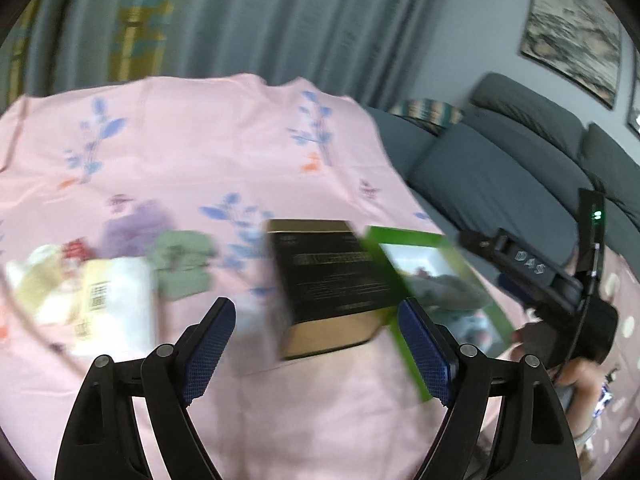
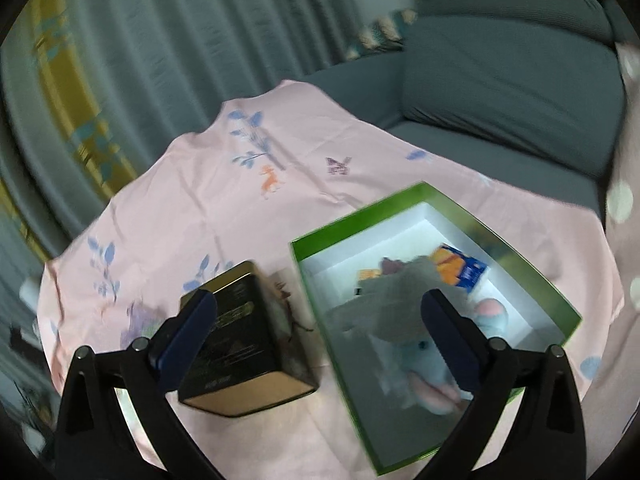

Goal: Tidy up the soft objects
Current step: 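Open the right tool to release the grey cloth and withdraw, then move the right tool to the cream-and-yellow knit towel and grasp it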

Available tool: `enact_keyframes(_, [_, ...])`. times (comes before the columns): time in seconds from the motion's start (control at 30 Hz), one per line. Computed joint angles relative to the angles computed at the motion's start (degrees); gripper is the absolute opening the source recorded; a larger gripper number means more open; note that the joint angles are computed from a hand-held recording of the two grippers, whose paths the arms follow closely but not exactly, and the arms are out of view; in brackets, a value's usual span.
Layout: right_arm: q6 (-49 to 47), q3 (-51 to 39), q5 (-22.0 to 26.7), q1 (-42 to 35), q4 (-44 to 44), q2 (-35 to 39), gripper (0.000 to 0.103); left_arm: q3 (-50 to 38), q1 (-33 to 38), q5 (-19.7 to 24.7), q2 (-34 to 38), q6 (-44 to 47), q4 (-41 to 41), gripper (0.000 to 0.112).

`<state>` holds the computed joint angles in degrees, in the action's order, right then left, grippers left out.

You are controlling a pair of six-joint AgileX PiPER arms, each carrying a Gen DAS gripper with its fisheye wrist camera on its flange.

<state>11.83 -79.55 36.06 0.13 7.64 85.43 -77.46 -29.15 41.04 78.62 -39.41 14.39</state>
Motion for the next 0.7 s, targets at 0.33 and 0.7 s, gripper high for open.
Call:
enact_keyframes(0.33, [4.2,0.9,-1.0,10.1,-8.0,-1.2,0.102,23.7,18.7,-6.4,-16.0,2.0,-1.1,0.084])
enact_keyframes(0.7, [-0.5,-4.4,0.4,23.3,-1.5,3.5,0.102,34.2,43.6,-13.1,-18.8,13.2,-13.0,0.084])
